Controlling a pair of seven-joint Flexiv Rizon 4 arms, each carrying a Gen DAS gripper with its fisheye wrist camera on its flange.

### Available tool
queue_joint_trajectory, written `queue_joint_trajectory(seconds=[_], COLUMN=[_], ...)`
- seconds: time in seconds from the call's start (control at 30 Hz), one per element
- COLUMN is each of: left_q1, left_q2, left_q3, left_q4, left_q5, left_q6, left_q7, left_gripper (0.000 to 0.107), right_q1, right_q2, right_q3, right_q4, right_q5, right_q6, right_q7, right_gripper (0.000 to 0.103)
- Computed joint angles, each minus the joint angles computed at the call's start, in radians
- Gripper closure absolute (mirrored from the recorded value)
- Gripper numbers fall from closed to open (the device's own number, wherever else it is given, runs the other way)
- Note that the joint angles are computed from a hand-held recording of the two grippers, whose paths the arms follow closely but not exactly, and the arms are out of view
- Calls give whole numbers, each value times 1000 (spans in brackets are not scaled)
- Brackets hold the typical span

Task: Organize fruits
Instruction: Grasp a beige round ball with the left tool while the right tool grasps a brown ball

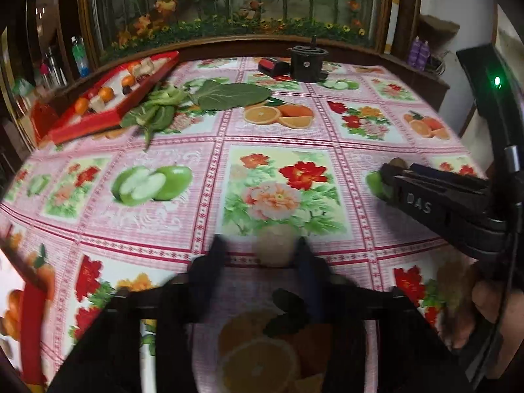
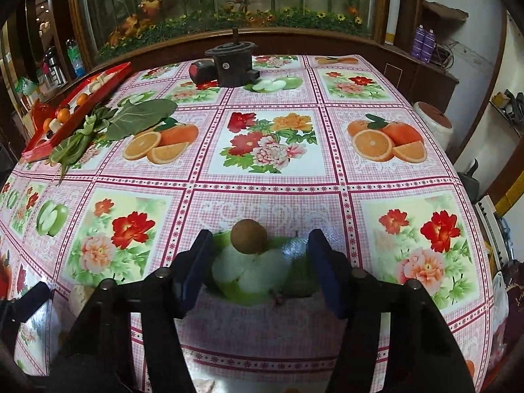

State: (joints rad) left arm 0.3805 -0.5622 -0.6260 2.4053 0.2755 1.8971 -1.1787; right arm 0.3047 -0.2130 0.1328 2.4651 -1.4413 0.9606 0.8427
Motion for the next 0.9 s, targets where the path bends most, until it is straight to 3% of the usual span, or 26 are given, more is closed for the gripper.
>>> queue_joint_trajectory(seconds=[0.03, 0.17, 0.33, 0.77, 0.9], left_q1=[0, 32, 165, 614, 707], left_q2=[-1, -13, -20, -22, -28], left_q3=[-1, -32, -136, -456, -504], left_q4=[-2, -3, 42, 236, 273], left_q5=[5, 14, 35, 76, 86], left_q6=[-2, -15, -51, -84, -89], left_q7=[4, 25, 73, 178, 204], left_gripper=[83, 83, 83, 83, 83], right_q1=[0, 15, 43, 206, 290], right_q2=[-2, -6, -4, 83, 106], right_q3=[0, 7, 19, 132, 187], right_q4=[-2, -9, -12, 47, 33], right_q5=[2, 46, 116, 277, 356], right_q6=[1, -25, -67, -189, -272], right_q7=[-6, -47, -91, 10, 37], right_gripper=[47, 66, 81, 80, 80])
